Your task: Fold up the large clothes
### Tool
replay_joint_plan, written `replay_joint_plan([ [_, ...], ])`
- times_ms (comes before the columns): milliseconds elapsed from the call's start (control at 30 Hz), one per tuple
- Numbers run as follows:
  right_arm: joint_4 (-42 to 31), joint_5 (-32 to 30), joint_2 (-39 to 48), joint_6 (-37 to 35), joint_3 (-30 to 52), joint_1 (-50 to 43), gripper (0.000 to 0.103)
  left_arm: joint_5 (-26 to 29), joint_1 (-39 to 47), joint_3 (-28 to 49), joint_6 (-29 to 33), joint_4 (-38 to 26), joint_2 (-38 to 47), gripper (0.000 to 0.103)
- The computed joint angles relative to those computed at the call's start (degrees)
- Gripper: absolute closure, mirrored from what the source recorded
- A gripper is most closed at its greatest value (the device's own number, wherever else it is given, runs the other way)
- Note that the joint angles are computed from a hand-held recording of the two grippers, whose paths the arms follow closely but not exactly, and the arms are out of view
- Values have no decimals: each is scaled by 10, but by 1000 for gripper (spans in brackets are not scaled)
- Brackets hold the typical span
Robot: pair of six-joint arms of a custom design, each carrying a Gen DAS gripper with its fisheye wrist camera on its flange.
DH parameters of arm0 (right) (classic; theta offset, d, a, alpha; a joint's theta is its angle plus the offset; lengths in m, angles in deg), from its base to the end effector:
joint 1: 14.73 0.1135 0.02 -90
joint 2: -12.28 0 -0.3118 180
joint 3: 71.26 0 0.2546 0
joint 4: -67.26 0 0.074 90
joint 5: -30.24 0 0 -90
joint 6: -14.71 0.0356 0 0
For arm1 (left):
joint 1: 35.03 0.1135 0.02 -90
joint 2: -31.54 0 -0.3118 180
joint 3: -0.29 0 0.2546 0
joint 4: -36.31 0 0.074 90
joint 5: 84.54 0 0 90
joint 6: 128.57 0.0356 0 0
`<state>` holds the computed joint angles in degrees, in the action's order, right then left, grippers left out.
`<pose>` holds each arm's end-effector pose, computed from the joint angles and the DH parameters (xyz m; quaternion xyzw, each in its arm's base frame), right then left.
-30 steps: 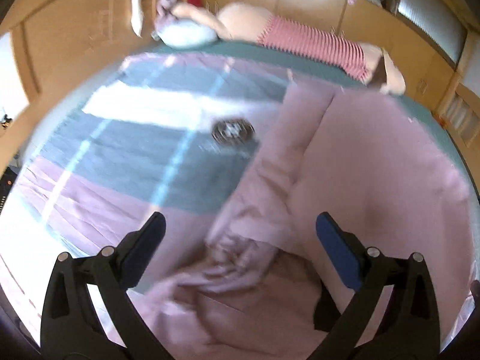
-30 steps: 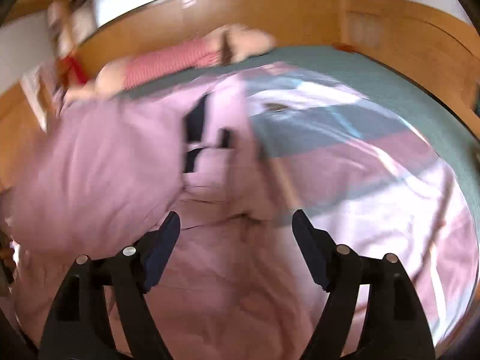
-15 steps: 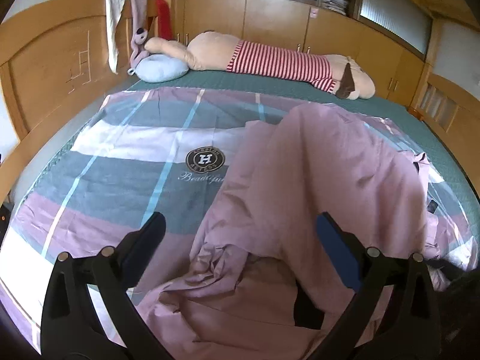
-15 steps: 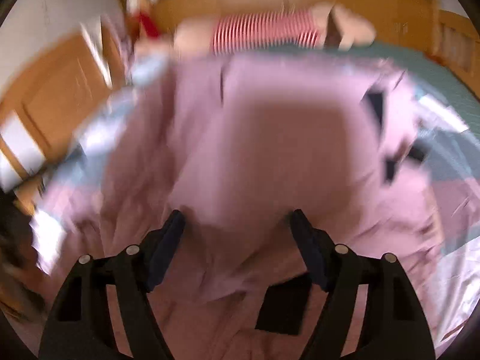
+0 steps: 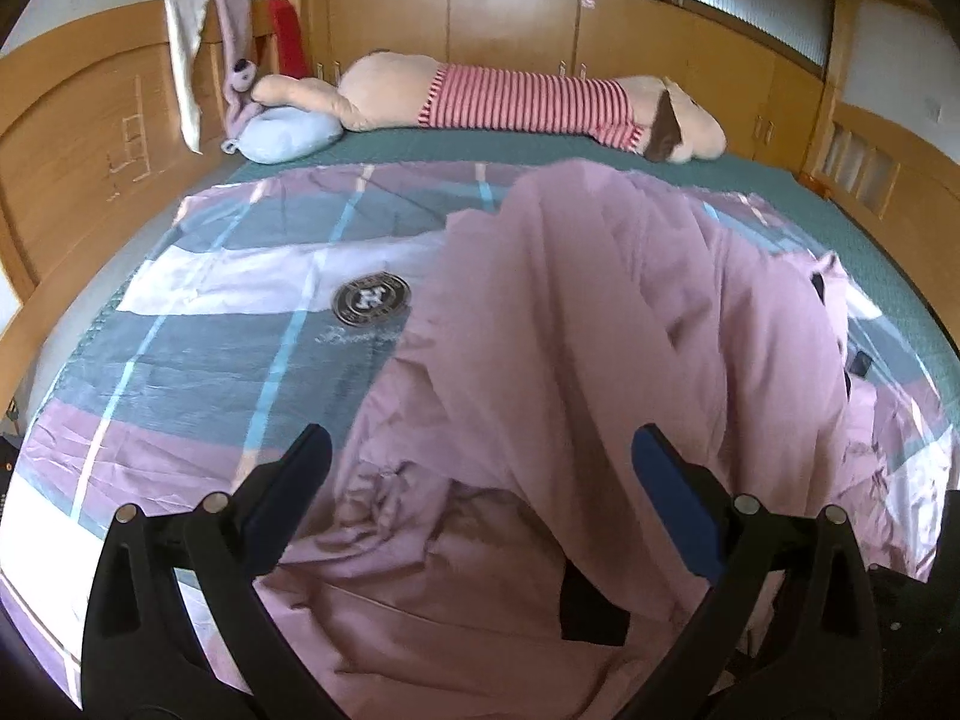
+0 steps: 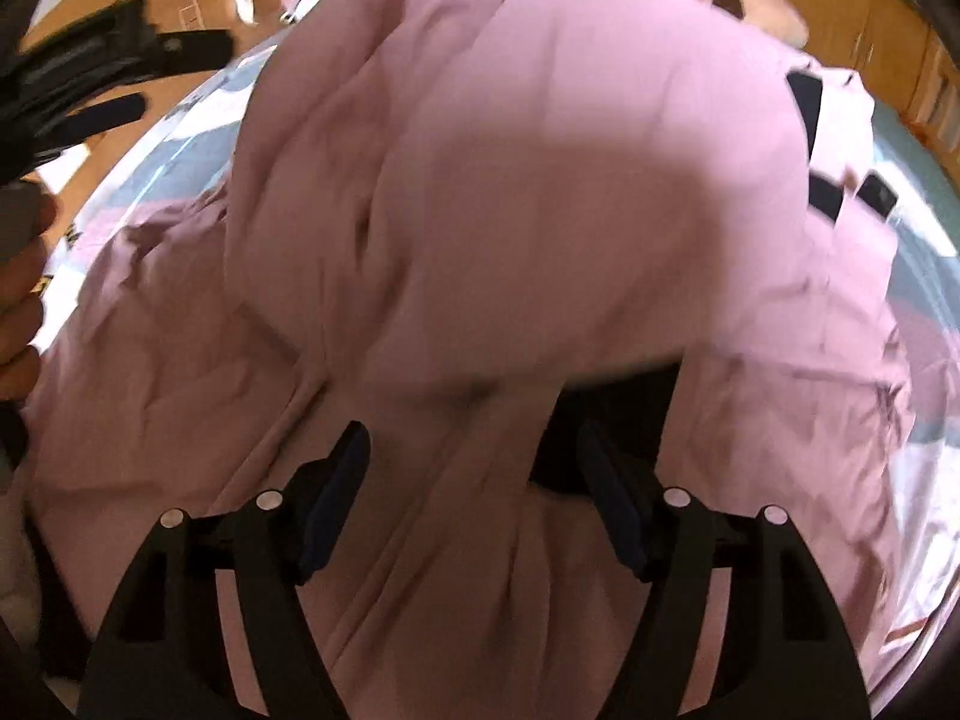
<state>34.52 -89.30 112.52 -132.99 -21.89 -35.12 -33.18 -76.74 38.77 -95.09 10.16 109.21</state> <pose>0.2384 -0.0699 0.1185 -0.3223 0.9102 0.1637 0.2022 0.1590 -0.1120 0.1647 -0.1889 0.9051 0.0592 0.3763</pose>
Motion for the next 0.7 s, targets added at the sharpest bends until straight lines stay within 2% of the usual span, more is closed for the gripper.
replay_joint_plan([
  [133,-31,-84,-47,5,20,-48,31,-5,-11,6,0,8,26,2],
  [233,-42,-155,-58,55,57,-67,39,-31,-29,15,-8,-8,29,2],
  [300,3,-166,-59,120,66,-59,43,-49,-41,22,-16,-23,35,2],
  [400,24,-145,-23,154,93,-48,50,-67,-54,35,-23,-43,51,2],
  [533,51,-102,15,154,85,-34,50,-76,-62,44,-22,-54,62,2],
  [600,61,-51,58,169,96,3,50,-79,-64,45,-21,-55,64,2],
  [700,142,6,84,179,63,35,50,-79,-65,46,-18,-56,67,2],
])
